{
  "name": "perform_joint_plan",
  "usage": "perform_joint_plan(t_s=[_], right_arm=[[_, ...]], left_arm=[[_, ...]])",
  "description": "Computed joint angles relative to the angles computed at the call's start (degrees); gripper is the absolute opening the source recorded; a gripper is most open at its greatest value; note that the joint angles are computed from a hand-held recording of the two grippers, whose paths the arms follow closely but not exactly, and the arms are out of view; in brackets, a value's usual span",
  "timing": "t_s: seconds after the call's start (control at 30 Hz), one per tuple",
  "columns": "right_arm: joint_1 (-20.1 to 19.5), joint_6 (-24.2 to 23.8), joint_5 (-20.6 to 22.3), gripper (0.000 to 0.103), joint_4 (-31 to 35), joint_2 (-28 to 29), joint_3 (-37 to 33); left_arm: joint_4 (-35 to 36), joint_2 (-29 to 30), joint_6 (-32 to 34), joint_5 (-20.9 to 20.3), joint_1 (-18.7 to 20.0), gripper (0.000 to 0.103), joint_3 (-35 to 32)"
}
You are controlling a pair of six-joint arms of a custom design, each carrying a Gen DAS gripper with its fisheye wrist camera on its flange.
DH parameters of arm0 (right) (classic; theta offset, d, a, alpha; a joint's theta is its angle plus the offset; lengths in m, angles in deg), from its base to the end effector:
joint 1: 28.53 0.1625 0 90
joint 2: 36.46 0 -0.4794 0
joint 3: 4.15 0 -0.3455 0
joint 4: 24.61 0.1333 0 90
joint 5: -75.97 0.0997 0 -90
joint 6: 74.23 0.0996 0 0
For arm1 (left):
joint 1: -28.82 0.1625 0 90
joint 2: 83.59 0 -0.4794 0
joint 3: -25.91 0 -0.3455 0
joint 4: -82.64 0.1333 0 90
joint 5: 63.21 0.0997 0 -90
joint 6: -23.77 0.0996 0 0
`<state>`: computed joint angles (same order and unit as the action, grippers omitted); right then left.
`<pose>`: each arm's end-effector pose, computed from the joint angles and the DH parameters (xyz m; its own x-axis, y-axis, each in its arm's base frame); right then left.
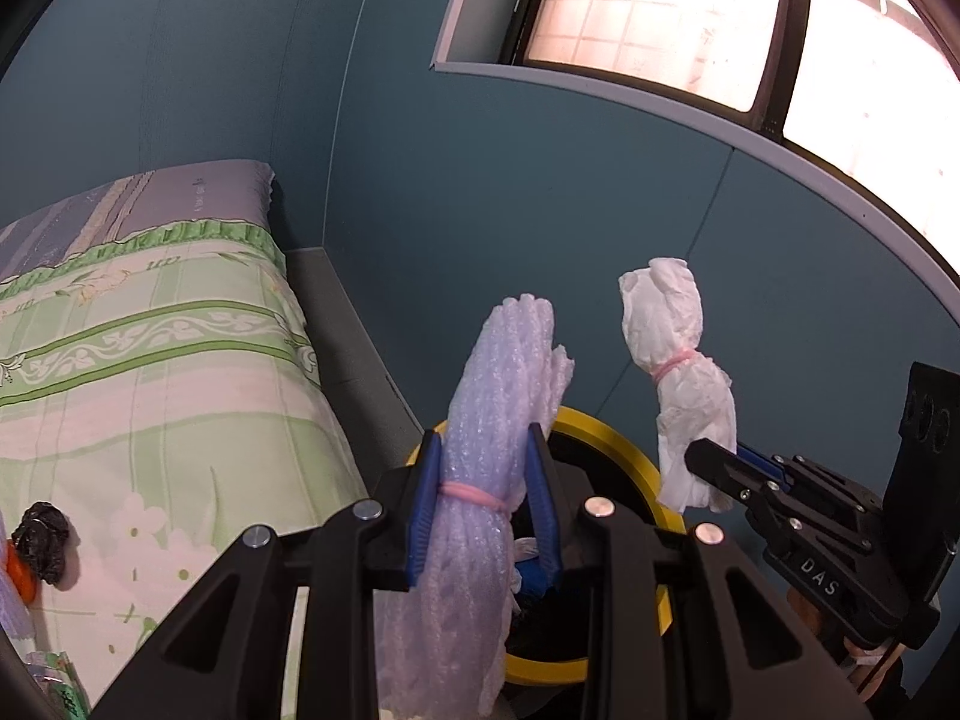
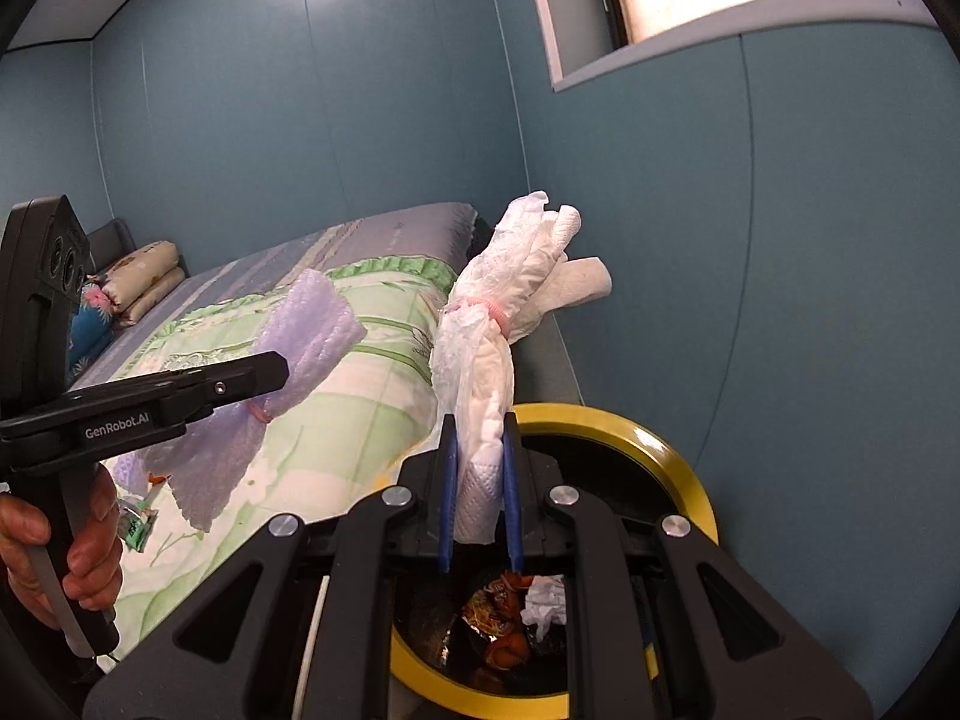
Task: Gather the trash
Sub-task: 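Carry the purple foam net and white tissues over the bin with both tools, then open both tools to drop the foam net and tissues into the bin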
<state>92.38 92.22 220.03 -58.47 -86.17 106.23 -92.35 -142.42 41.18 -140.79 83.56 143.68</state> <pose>0.2951 -0.3903 0.1116 -0.7961 0.2189 0.5641 -0.4302 0.4508 -0.7821 -0.1962 -0.5455 0.2331 -0.6577 0.6839 -0.3158 0.7498 0.5544 -0.3612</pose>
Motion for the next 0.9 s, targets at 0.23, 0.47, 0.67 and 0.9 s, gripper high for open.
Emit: perform_joint_plan(t_s=[0.23, 0.47, 0.67, 0.9], right_arm=[[-1.9, 3.4, 0.3, 0.012, 1.9, 0.0, 0.6], [-3.5, 7.4, 0.2, 0.012, 5.3, 0.4, 0.0], [-4.9, 9.7, -1.0, 0.013, 8.2, 0.4, -0.9], [-5.9, 11.8, -1.5, 0.016, 9.4, 0.3, -0.4]], left_arm=[[0.9, 2.8, 0.1, 0.5, 0.1, 0.027, -0.3], [1.5, 5.5, -0.2, 1.1, 0.3, 0.027, -0.9], [2.0, 7.0, -0.8, 1.4, 0.2, 0.027, -0.9], [2.6, 7.2, -1.3, 0.6, 0.7, 0.039, -0.8]])
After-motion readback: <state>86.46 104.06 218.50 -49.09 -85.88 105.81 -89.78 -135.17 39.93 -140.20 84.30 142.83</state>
